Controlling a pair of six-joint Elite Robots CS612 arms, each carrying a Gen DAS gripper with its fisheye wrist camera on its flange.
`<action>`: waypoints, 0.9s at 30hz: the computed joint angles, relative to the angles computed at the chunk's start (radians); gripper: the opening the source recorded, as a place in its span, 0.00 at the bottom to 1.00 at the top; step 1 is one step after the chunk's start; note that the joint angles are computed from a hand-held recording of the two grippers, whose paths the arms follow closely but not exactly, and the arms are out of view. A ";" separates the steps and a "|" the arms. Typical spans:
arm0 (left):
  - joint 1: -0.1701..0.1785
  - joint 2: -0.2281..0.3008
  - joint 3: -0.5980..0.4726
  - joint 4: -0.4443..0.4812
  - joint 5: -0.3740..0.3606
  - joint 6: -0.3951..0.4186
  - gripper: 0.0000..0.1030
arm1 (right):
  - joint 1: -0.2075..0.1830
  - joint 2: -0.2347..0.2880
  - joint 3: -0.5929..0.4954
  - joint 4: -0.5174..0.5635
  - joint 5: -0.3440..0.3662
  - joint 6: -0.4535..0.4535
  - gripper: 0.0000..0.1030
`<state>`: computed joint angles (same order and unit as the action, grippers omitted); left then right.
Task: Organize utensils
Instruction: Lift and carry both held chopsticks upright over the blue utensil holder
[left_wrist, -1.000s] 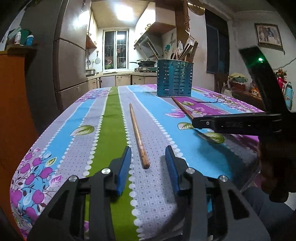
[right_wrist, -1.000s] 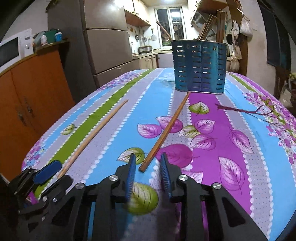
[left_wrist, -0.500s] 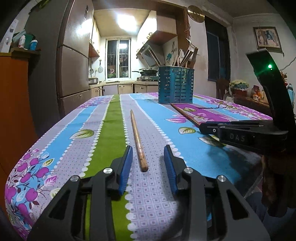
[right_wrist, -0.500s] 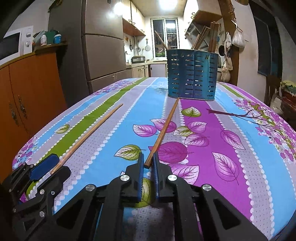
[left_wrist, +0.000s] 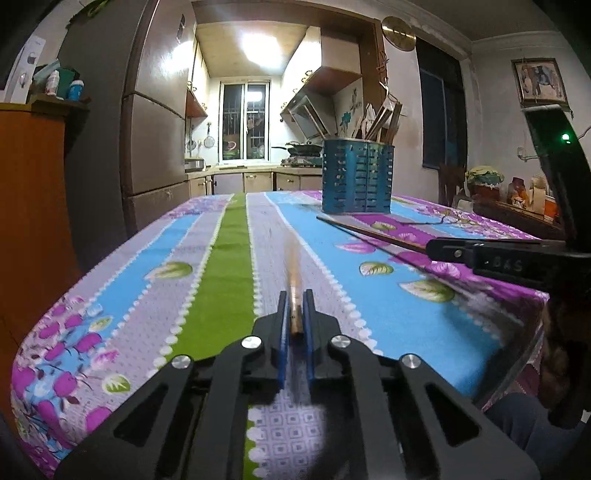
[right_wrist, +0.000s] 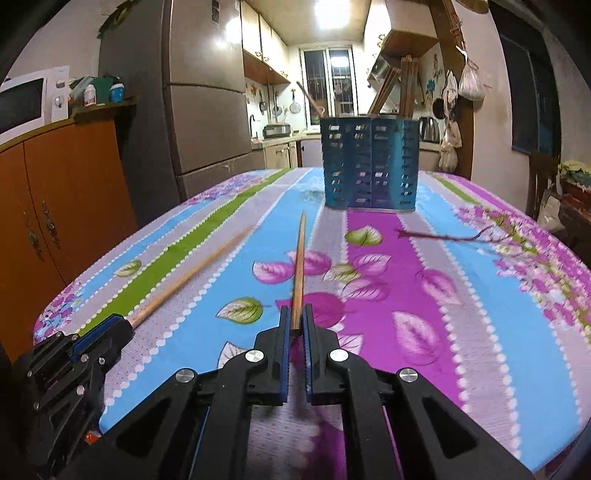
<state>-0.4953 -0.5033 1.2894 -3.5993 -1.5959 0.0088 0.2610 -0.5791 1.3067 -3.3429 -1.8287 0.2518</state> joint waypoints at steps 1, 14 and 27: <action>-0.001 -0.003 0.002 -0.011 0.006 0.003 0.05 | -0.001 -0.007 0.010 -0.015 -0.003 -0.010 0.07; -0.022 -0.028 -0.031 -0.140 0.019 0.059 0.05 | -0.014 -0.098 0.123 -0.285 -0.009 -0.166 0.07; -0.044 -0.008 -0.181 -0.121 -0.034 0.092 0.05 | -0.045 -0.143 0.140 -0.408 0.018 -0.349 0.07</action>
